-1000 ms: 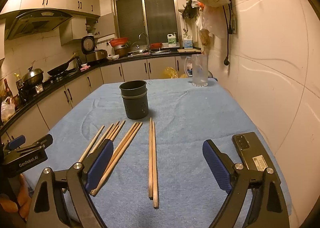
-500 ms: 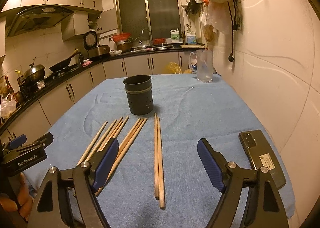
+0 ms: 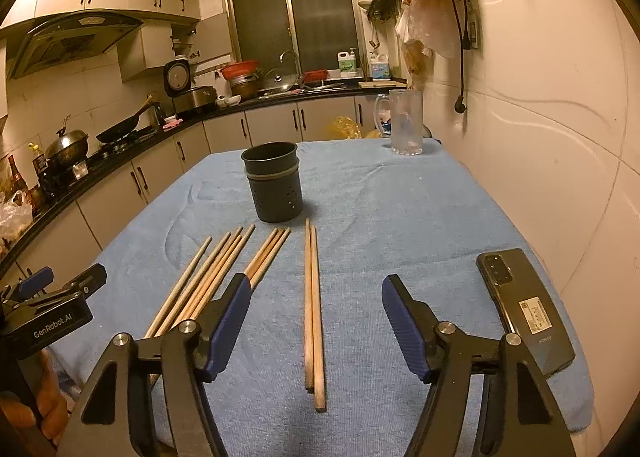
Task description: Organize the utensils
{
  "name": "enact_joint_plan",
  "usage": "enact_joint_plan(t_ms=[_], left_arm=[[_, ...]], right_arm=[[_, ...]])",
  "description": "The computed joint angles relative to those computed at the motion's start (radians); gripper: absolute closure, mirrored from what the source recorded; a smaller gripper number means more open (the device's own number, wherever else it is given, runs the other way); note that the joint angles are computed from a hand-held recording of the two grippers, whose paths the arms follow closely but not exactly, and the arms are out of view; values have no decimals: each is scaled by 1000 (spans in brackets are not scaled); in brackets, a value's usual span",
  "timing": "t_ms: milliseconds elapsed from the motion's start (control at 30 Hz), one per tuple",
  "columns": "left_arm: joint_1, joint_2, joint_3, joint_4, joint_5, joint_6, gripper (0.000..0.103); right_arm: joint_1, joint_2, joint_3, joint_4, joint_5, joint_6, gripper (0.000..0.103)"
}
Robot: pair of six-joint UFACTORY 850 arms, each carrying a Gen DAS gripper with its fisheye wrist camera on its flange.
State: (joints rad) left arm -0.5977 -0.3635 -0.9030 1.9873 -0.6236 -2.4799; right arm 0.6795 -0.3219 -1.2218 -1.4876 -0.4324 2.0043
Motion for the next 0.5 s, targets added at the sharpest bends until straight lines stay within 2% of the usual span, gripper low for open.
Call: enact_joint_plan(t_ms=[267,500], left_arm=[[15,2,2,21,58,-31,0],[8,3,3,28,70,-30,0]], right_arm=[[-5,-5,-4,73,22,-69,35],[-7,12,17,82,27,-69,35]])
